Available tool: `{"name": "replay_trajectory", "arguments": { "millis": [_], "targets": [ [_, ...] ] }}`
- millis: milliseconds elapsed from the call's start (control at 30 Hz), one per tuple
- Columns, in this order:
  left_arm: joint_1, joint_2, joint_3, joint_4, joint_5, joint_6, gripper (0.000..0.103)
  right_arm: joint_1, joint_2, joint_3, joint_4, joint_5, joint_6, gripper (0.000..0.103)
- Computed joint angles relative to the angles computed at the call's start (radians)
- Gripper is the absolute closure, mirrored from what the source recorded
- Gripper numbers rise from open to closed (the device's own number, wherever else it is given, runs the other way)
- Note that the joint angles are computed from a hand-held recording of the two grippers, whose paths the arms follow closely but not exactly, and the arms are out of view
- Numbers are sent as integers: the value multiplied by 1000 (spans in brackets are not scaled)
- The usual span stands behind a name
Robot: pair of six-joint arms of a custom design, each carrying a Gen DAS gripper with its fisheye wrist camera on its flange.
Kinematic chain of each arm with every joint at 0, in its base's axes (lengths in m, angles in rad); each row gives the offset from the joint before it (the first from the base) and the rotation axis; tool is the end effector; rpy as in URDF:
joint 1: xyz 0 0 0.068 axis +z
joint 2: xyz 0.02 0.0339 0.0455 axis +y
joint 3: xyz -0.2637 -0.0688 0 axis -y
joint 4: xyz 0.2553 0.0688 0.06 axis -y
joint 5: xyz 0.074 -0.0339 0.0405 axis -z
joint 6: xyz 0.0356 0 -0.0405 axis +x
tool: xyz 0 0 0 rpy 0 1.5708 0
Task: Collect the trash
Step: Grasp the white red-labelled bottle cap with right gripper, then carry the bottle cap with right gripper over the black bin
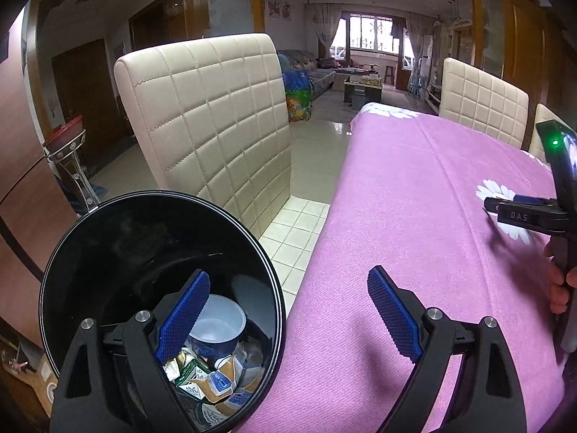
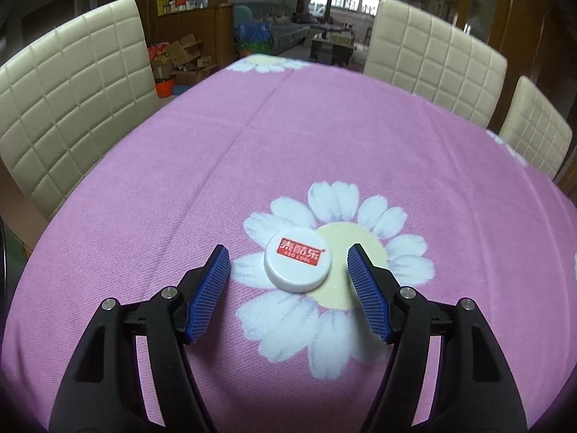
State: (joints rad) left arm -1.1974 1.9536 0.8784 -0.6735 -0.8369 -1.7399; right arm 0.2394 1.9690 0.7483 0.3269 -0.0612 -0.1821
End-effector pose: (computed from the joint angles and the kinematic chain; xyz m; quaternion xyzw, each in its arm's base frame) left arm 0.1251 -0.2468 0.0658 -0.2091 0.8865 0.1220 0.3944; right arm 0.3247 0.0815 0.0520 -0.2072 0.9198 0.0384 0.3310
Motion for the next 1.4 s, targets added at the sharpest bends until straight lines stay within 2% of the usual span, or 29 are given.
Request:
{"name": "replay_trajectory", "arguments": {
  "millis": [100,167,333,667,767,1400],
  "targets": [
    [7,-3,-2,12,3,12,16,-2,7,15,-13,-19,10,39],
    [6,0,0,16,5,17,16,0,-2,6,-12,-42,4,62],
    [3,0,1,13,4,14,16,58,-40,-62,48,2,-33,62],
    [5,-11,-12,1,4,-2,16,215,-183,-199,59,-57,-42,62],
    [7,-23,-26,-13,3,-23,16,278,-218,-233,70,-43,-41,62],
    [-26,-124,-174,-113,29,-241,16,502,-320,-312,81,-14,2,62]
  ]
}}
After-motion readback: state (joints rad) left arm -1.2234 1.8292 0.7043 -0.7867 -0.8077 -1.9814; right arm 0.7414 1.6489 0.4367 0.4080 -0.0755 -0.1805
